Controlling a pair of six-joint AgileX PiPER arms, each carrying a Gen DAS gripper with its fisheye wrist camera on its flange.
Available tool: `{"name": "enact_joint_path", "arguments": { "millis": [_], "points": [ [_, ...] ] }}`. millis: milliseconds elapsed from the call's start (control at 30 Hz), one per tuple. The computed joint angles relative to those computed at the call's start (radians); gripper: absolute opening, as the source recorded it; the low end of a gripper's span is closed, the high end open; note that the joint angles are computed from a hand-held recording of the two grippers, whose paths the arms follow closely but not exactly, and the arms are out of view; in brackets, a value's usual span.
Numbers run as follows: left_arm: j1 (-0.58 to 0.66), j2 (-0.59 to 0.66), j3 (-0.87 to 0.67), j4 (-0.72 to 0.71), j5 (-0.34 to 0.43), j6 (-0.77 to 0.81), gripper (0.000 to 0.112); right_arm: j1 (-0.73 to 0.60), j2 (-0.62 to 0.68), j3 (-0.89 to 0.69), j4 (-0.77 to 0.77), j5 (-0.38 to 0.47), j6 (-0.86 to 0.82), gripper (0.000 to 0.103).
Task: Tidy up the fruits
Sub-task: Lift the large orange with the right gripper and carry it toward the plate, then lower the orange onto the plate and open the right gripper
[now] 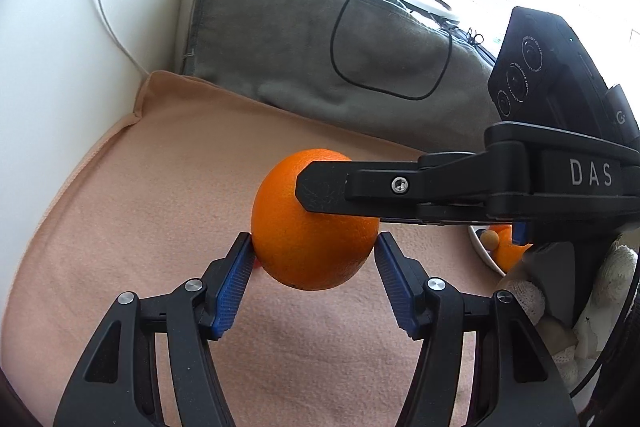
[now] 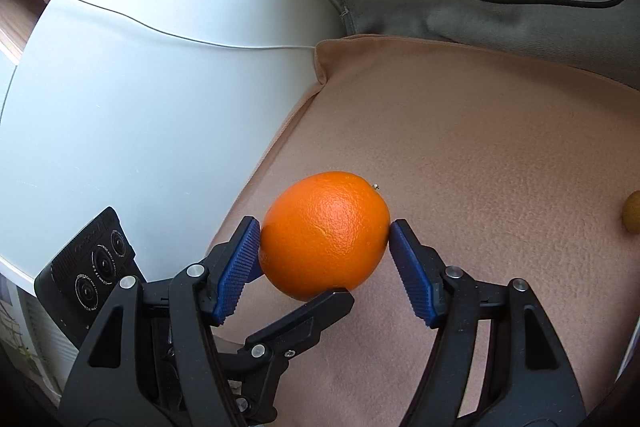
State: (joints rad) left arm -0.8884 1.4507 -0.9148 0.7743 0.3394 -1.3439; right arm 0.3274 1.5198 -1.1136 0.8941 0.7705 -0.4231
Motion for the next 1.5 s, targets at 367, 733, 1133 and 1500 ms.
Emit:
{"name": "enact_joint_path", "arguments": {
  "millis": [367,733,1133,1500],
  "points": [
    [-0.089,0.182,-0.230,-0.087,0.013,0.111,0.062,-0.262,-0.183,0.118,0.001,0.135,-0.063,0.070],
    [-0.131,0.365,-0.481,-0.333,0.030,0.390,0.062,-0.574,-0.232,0.155,0.017,0.286,-0.191,0.070],
    [-0.159,0.526,-0.710,-0.543,0.091,0.606,0.062,-0.775,-0.169,0.152,0.025,0.346,-0.289,0.070],
    [-0.154,0.620,-0.854,-0.641,0.151,0.707,0.062,-0.852,-0.118,0.140,0.032,0.363,-0.321,0.070]
  ]
}}
